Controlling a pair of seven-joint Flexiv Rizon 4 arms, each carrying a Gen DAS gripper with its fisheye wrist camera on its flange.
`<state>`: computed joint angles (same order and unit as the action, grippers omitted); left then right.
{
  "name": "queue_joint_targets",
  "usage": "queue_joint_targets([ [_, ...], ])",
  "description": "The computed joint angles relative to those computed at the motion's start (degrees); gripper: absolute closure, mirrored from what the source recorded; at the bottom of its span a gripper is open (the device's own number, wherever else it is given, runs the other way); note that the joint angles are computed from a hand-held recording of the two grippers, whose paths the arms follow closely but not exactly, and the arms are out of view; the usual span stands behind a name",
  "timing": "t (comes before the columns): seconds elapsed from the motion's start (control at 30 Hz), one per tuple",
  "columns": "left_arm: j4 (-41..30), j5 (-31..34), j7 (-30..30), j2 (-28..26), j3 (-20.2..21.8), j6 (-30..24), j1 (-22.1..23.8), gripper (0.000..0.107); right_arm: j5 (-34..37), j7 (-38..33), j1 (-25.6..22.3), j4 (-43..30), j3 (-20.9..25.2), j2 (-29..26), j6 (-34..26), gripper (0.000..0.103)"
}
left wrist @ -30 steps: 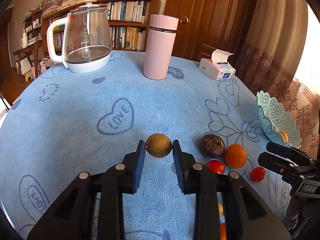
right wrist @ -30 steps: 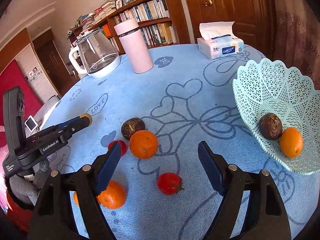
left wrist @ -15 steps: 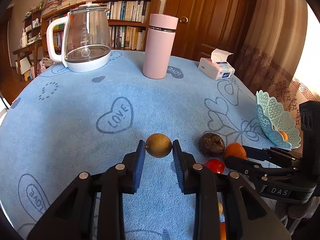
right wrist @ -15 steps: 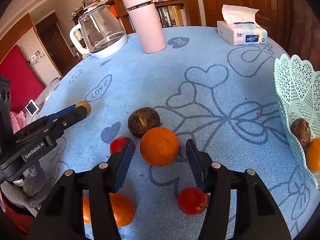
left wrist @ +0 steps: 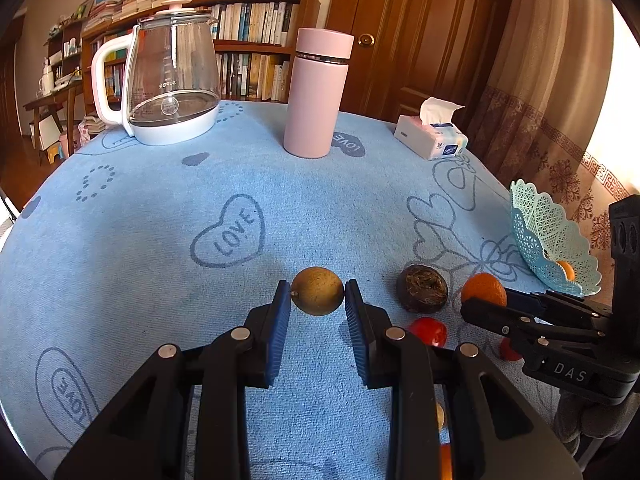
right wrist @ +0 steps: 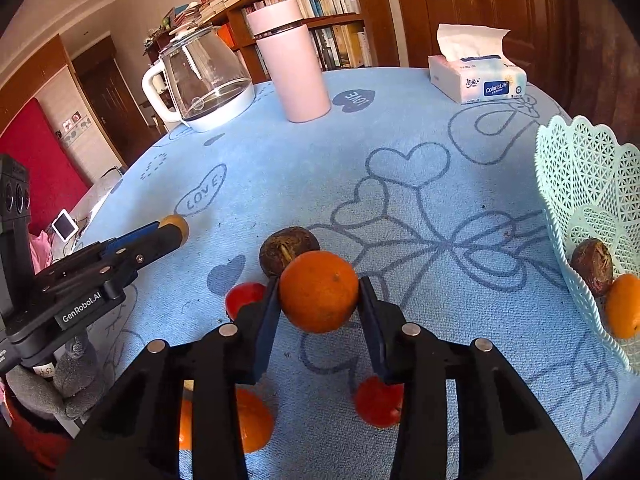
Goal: Organize fruits
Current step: 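Carry the orange into the basket and open the right tool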
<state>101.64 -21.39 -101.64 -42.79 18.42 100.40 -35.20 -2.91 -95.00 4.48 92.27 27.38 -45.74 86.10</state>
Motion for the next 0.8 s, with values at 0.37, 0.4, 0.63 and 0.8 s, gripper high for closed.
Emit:
queue_joint_targets([
  [0.37,-0.1,0.2,0.1,-0.1,-0.1,0.0,0.0,0.078,0.3,4.2,-3.5,1.8,0.9,1.4,7.9,0.063],
  [0.4,-0.1,0.3,0.1,-0.1,-0.1,0.0,0.0,0.078,0.1,5.2,-3.5,2.1,0.3,1.6,8.7,0.063],
  [0.63,-0.1,0.4,0.3,-0.1,-0.2,-0.2,0.0,0.078,-0.6,13.4,-5.2,2.6,-2.3,2.1,12.5,0.063],
  [0.8,-0.2,0.6,0.2,-0.1,-0.1,-0.3,0.0,0.078,-0.7,20.3,-5.3,2.1,-5.7,1.9,13.3,0.063],
])
